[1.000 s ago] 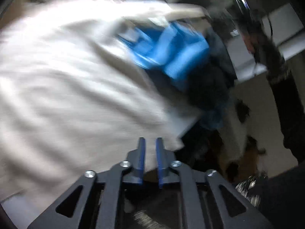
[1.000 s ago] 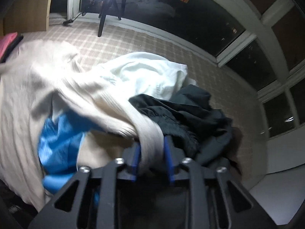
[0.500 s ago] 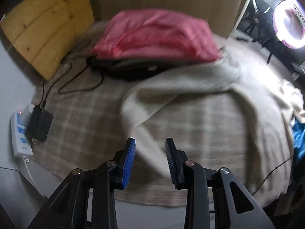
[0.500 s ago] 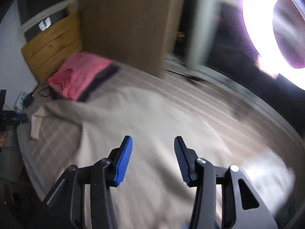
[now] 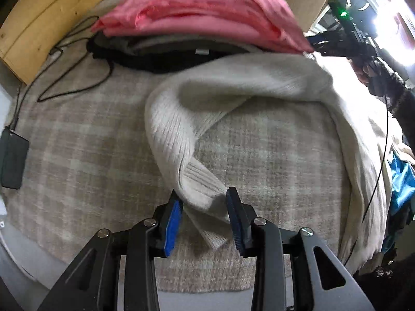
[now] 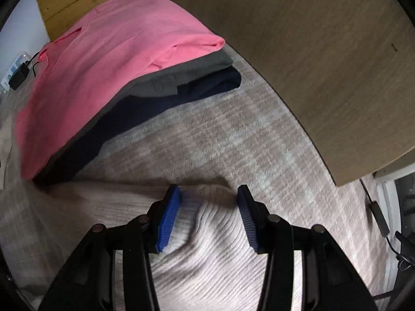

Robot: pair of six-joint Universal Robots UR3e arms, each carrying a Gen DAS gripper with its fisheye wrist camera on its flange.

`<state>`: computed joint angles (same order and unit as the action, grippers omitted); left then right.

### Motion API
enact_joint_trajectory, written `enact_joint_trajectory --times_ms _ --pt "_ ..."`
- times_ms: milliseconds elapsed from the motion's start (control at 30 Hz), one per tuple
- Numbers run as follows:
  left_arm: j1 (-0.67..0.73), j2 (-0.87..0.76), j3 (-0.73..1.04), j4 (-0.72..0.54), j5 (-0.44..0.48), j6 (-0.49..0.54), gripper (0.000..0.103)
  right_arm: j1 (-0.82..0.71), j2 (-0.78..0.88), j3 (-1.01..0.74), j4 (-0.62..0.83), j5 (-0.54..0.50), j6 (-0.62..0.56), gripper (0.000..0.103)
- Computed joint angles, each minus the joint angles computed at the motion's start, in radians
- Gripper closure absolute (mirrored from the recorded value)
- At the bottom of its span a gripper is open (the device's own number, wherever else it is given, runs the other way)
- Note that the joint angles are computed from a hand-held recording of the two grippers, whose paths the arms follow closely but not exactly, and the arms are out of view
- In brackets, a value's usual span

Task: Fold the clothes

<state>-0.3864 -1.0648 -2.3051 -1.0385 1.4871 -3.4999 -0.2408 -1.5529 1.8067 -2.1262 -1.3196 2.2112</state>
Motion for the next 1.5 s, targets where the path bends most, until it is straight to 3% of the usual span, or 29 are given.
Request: enact_joint_trajectory --times_ms 33,67,133,233,400,433,533,633,700,833,900,1000,1100,1133,1167,1200,1300,1367,1433,1500 --pt "-0.021 -0.013 0.003 0.017 0.025 -0.010 0.081 -0.014 -0.002 -0.003 0.018 0.018 -0.004 0.062" --pt "-0.042 -0.026 0.007 0.034 0.051 -0.020 0.097 -0.026 -0.006 -0.003 0.030 0.031 -0.007 0.083" --pt "-0.089 -0.041 0.043 0.018 0.114 -0.039 0.098 -0.049 -0.020 -0.001 0.047 0.048 -0.006 0.092" --pt "-0.174 -0.037 0.136 -0.088 0.237 -0.076 0.099 -0.101 -0.096 0.031 0.069 0.081 -0.019 0.095" --pt "-0.415 -0.072 0.407 -0.495 0.512 -0.238 0.097 -0.289 -0.231 -0.003 0.218 0.276 -0.001 0.096" --pt "-0.462 -0.109 0.434 -0.543 0.527 -0.258 0.094 -0.296 -0.232 -0.002 0.207 0.283 0.016 0.096" --pt "-0.518 -0.178 0.410 -0.537 0.433 -0.234 0.085 -0.221 -0.193 0.049 0.050 0.182 0.067 0.096" --pt "-0.492 -0.136 0.335 -0.467 0.359 -0.207 0.084 -0.193 -0.177 0.069 0.013 0.138 0.079 0.096" --pt "-0.399 -0.041 0.285 -0.446 0.307 -0.198 0.080 -0.174 -0.165 0.081 -0.011 0.108 0.086 0.096" --pt "-0.200 0.176 0.207 -0.419 0.263 -0.072 0.078 -0.171 -0.160 0.043 0.033 0.101 0.077 0.096" --pt "-0.190 0.176 0.172 -0.375 0.258 0.017 0.068 -0.172 -0.159 0.034 0.053 0.097 0.077 0.095" --pt "-0.142 0.118 0.104 -0.306 0.192 0.141 0.068 -0.174 -0.160 0.036 0.064 0.091 0.077 0.095" --pt "-0.191 0.039 0.080 -0.223 0.206 0.116 0.070 -0.171 -0.171 0.053 0.057 0.079 0.073 0.095" --pt "-0.186 0.034 0.064 -0.199 0.197 0.124 0.075 -0.168 -0.173 0.058 0.053 0.074 0.074 0.095" --pt "-0.180 0.029 0.047 -0.174 0.188 0.132 0.096 -0.166 -0.175 0.060 0.052 0.069 0.074 0.095" --pt "-0.174 0.023 0.030 -0.149 0.179 0.141 0.098 -0.166 -0.179 0.063 0.051 0.065 0.075 0.095" --pt "-0.164 0.045 -0.010 -0.122 0.114 0.127 0.097 -0.170 -0.187 0.056 0.062 0.061 0.075 0.095" --pt "-0.210 0.081 -0.011 -0.163 0.044 0.074 0.088 -0.174 -0.192 0.050 0.072 0.060 0.074 0.095" --pt "-0.300 0.089 0.033 -0.234 0.051 -0.004 0.085 -0.174 -0.195 0.046 0.081 0.060 0.070 0.095" --pt "-0.303 0.153 0.060 -0.307 0.056 -0.033 0.080 -0.153 -0.192 0.043 0.078 0.043 0.079 0.095"
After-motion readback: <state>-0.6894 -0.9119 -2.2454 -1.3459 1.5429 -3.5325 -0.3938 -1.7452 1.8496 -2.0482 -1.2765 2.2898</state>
